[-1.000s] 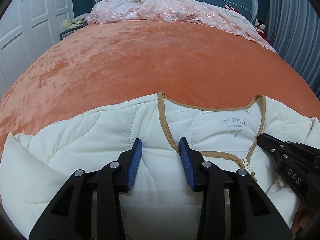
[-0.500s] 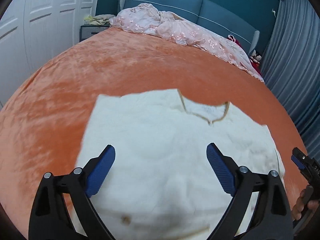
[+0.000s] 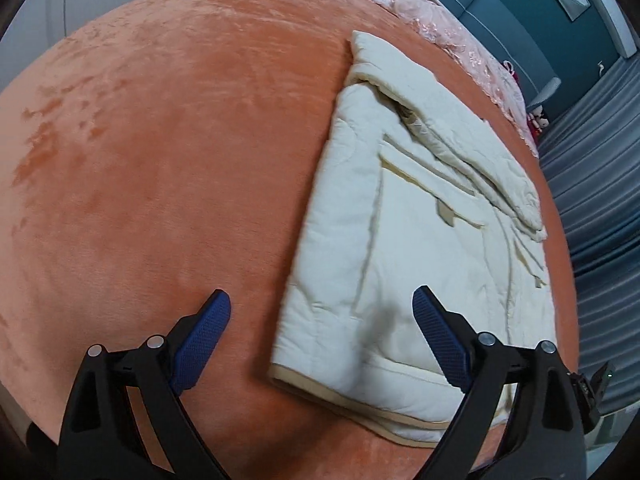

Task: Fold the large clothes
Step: 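Lift the collar with both grippers and fold it toward the hem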

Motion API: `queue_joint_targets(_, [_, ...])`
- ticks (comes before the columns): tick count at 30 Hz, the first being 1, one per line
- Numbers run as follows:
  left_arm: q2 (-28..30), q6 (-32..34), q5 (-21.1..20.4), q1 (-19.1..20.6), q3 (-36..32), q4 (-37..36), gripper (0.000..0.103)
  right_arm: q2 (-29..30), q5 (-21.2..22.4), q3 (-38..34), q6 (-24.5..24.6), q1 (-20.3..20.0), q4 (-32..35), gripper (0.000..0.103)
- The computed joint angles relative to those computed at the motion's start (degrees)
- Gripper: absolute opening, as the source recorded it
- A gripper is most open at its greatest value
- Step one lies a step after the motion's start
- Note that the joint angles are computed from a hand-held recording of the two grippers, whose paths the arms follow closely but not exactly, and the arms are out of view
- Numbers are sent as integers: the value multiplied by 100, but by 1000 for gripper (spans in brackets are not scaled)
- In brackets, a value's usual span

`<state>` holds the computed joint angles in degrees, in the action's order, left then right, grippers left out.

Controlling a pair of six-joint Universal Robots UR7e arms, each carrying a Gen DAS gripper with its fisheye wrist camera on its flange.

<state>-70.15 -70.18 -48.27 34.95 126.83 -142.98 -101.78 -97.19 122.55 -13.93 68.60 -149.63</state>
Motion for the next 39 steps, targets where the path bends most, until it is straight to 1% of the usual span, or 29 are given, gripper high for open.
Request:
queue_joint_targets(1, [58,75,-123,47,18,-195,73,59,184,-34,105,-2,69,79])
queue_joint_targets(2, [127,136,-243,96,-26,-222,64,103,367,-90,174,-47,178,78])
queue_joint_targets(3, [230,71,-233,117,-162,-9,54,157,418,-102,297,-25,165,75])
queue_joint_targets(4, [321,8,-213,124,-281,185,50,190,412,-114,368,2,159,58])
queue_joint_targets(5, [356,-17,-226,119,-330,248,36,274,297,-165,471,98,213,44])
queue_joint_targets(6, [338,-84,-242,88,-343,322,24,331,50,-223,577,220,262,17])
queue_joint_targets(7, [293,-185,-221,37,-367,435,19,319,-89,-234,603,310,267,12])
queue_joint_targets(9, [126,-248,-217,-111,-296,429,13,173,-111,-197,449,439,220,8])
queue_joint_targets(10, [20,-256,-159,-223,-298,558,12,68,-108,-197,345,504,272,5])
queue_joint_targets(11, [-85,-256,-110,-342,-306,708,10,-56,-97,-213,215,544,386,5])
queue_joint_targets(13, [-293,-291,-107,-567,-334,1063,9,-298,-61,-295,-49,608,805,4])
queue_joint_targets(16, [-654,-515,-228,-1008,-434,2062,9,-799,-222,-362,-513,704,1598,4])
queue_joint_targets(19, [-1089,-897,-587,-1489,-393,2907,9,-1414,-428,-386,-913,703,2696,4])
queue_joint_targets(21, [-1290,-1179,-1019,-1833,-416,3584,9,-1839,-732,-395,-1173,722,3571,4])
queue_joint_targets(22, [-1353,-1292,-1262,-1973,-440,3849,9,-2022,-878,-416,-1224,731,4004,4])
queue_joint_targets(24, [-1481,-1546,-1829,-2302,-449,4336,9,-2370,-1205,-436,-1236,757,4863,4])
queue_joint_targets(25, [-1532,-1693,-2029,-2466,-445,4494,9,-2543,-1317,-458,-1208,785,5271,4])
queue_joint_targets(27, [-1580,-2028,-2324,-2772,-441,4719,9,-2866,-1462,-441,-1168,806,5854,4])
queue_joint_targets(29, [-1706,-2481,-2438,-3047,-375,4761,9,-3059,-1439,-444,-1108,777,6137,4])
queue_joint_targets(31, [-1805,-2804,-2323,-3192,-371,4785,9,-3053,-1312,-511,-1023,790,6111,4])
queue_joint_targets(33, [-1779,-2870,-2024,-3241,-509,4848,8,-2900,-1157,-642,-1017,989,5784,4])
queue_joint_targets(35, [-1673,-2601,-1499,-3158,-822,5024,8,-2697,-953,-823,-1084,1230,5259,4])
queue_joint_targets(38, [-1450,-2088,-568,-2892,-1246,5067,8,-2118,-655,-1093,-895,1724,4058,4])
queue_joint_targets(39, [-1356,-1898,-246,-2768,-1357,5051,8,-1943,-577,-1135,-861,1819,3679,4])
